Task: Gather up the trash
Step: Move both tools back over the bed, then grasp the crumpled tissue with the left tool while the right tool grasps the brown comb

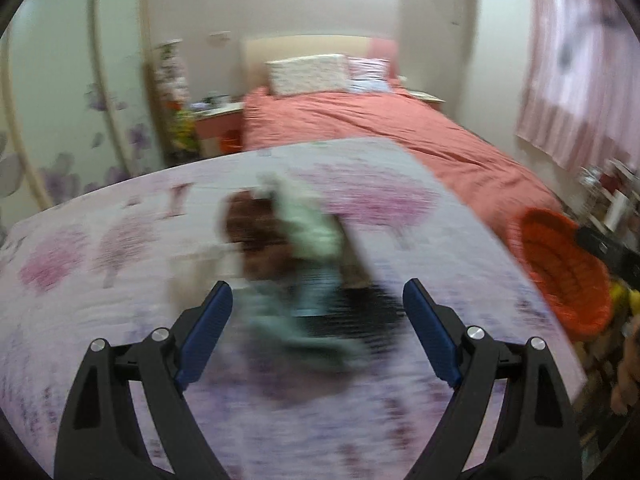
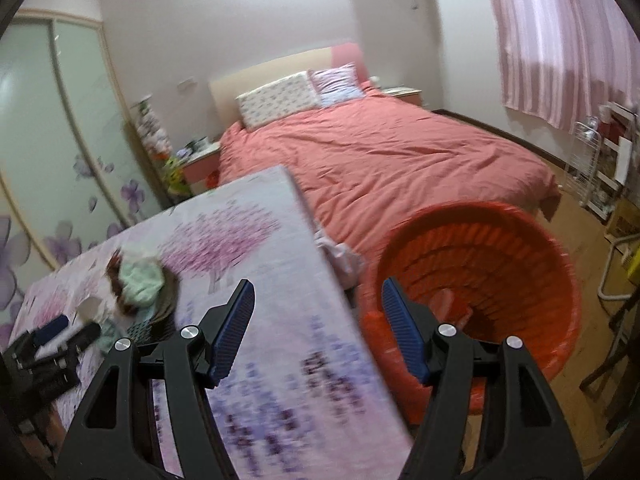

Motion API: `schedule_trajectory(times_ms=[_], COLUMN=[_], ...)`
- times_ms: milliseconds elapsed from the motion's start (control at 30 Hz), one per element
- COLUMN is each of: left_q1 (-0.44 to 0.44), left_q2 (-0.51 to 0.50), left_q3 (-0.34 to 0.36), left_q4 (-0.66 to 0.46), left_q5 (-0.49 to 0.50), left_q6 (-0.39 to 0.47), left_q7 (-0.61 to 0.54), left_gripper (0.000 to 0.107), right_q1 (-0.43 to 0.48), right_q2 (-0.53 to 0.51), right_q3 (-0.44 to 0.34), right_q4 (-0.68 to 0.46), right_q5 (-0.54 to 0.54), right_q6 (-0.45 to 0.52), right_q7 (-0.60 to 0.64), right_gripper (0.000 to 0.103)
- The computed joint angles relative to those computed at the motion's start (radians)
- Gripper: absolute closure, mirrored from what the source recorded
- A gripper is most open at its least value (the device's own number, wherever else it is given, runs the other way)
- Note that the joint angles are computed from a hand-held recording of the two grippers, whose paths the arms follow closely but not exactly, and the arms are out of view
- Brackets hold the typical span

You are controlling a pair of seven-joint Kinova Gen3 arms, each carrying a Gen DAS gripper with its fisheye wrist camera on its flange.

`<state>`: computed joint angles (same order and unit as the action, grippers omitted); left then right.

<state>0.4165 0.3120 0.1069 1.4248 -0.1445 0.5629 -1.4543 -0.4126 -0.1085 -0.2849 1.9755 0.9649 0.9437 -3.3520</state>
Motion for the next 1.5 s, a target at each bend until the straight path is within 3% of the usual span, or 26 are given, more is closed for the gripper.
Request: schedule_trajectory(times_ms=[133, 333, 600, 733, 833, 900, 967, 1167, 1300, 1500], left_q1=[-0.006, -0.056, -0.116, -0.119, -0.116, -0.133, -0.161, -0.164, -0.185, -0.203], left_q2=[0.026, 0.109, 0.206, 0.240, 0.254, 0.255, 0.256, 0.240, 0.235, 0.230], left_q3=[-0.068, -0.061, -0.045, -0.055, -0.066, -0.057, -0.045, -0.070, -0.063, -0.053], left_q4=[-0.017, -0.097, -0.202, -0.243, -0.254, -0.256, -0.264, -0.239, -0.228, -0.219], left_q5=[-0.051, -0.038, 0.046, 0.056, 0.051, 0.063, 0.089, 0.072, 0.083, 0.102], left_q6=[0.017, 0.084, 0.163, 0.185, 0.174, 0.170, 0.180, 0.162, 0.158, 0.155], left_q7=[0.087, 0.084, 0.061, 0.064, 0.067, 0.052, 0.034, 0.040, 0.025, 0.002], left_gripper=[0.022, 0.023, 0.044, 0.046, 0.067, 0.091, 0.097, 0.098, 0.098, 0.097], right_q1=[-0.026, -0.075, -0.116, -0.129, -0.140, -0.144, -0.145, -0.118, -0.095, -0.145], right_q2=[0.057, 0.119, 0.169, 0.196, 0.213, 0.225, 0.235, 0.291, 0.345, 0.439], right_q3=[0.002, 0.035, 0.077, 0.094, 0.107, 0.116, 0.126, 0.166, 0.192, 0.254], right_q4=[-0.044, -0.105, -0.145, -0.162, -0.176, -0.186, -0.195, -0.259, -0.330, -0.455], right_q5=[-0.011, -0.037, -0.066, -0.080, -0.083, -0.083, -0.087, -0.160, -0.276, -0.343], right_q6=[-0.013, -0.019, -0.023, -0.034, -0.042, -0.056, -0.074, -0.191, -0.237, -0.156], right_q7=[0.038, 0.093, 0.139, 0.158, 0.173, 0.183, 0.194, 0.294, 0.430, 0.551], right_gripper=[0.037, 0.037, 0.037, 0.037, 0.037, 0.037, 0.037, 0.039, 0.045, 0.051])
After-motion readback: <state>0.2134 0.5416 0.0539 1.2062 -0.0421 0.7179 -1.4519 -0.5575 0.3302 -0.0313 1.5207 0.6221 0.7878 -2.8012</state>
